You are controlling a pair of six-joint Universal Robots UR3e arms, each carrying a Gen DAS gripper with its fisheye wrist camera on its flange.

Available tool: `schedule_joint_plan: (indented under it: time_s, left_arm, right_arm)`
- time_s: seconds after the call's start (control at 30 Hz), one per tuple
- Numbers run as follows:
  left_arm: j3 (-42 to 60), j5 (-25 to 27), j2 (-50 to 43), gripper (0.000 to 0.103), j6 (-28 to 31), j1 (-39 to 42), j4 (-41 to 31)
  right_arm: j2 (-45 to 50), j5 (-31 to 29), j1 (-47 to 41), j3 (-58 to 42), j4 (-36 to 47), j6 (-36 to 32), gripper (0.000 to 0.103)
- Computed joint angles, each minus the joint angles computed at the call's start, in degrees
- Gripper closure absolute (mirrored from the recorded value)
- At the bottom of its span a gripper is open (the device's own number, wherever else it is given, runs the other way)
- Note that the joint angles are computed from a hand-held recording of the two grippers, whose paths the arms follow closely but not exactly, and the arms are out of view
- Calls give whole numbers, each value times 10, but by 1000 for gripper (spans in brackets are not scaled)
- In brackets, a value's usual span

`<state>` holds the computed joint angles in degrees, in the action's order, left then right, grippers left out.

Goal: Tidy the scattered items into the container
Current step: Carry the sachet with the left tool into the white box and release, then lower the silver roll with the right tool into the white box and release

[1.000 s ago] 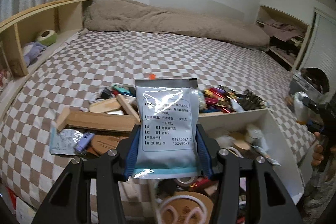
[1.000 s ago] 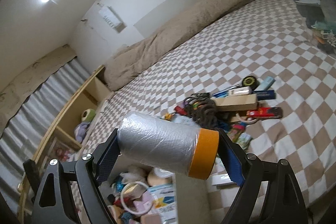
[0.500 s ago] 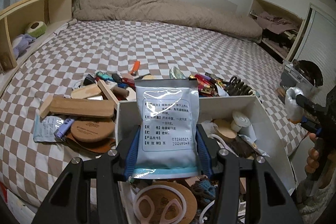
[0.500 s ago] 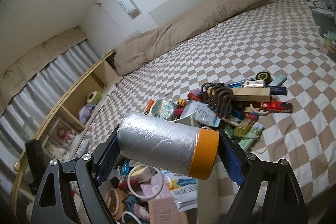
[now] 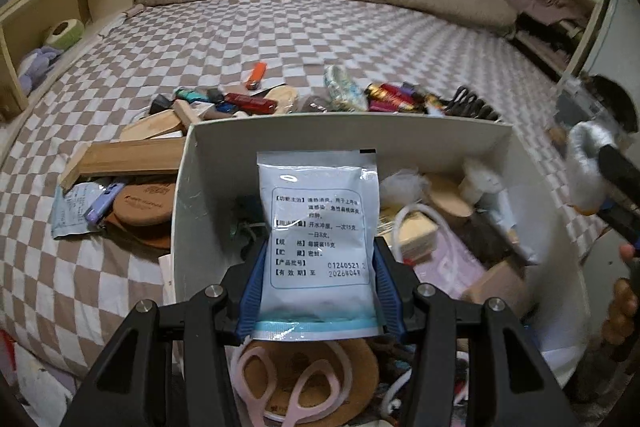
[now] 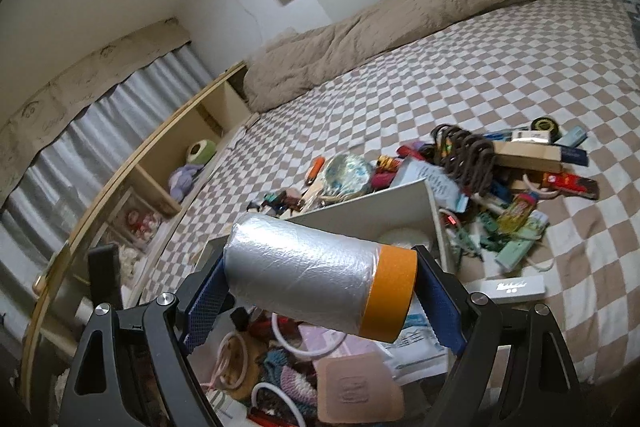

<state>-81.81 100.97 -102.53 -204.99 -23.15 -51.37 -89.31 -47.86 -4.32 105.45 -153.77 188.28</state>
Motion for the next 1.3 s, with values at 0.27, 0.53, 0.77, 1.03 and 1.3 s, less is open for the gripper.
schedule_joint_plan:
  time_s: [0.27, 0.53, 0.77, 1.03, 1.3]
  left_arm:
    - [16, 65, -15, 47, -29, -21, -26]
    - [2, 83, -2, 37, -40, -25, -13]
    - [0, 112, 3, 23, -39, -43, -6]
    - [-33, 102, 23, 22, -28, -55, 2]
    - [-112, 36, 83, 22, -10, -37, 64]
  right_arm:
    - [7, 1, 19, -8, 14, -12, 16]
    - [11, 4, 21, -15, 25, -14, 16]
    - [27, -9, 39, -43, 46, -13, 16]
    - [75, -24, 78, -122, 101, 10, 16]
    - [153, -45, 144, -249, 176, 21, 16]
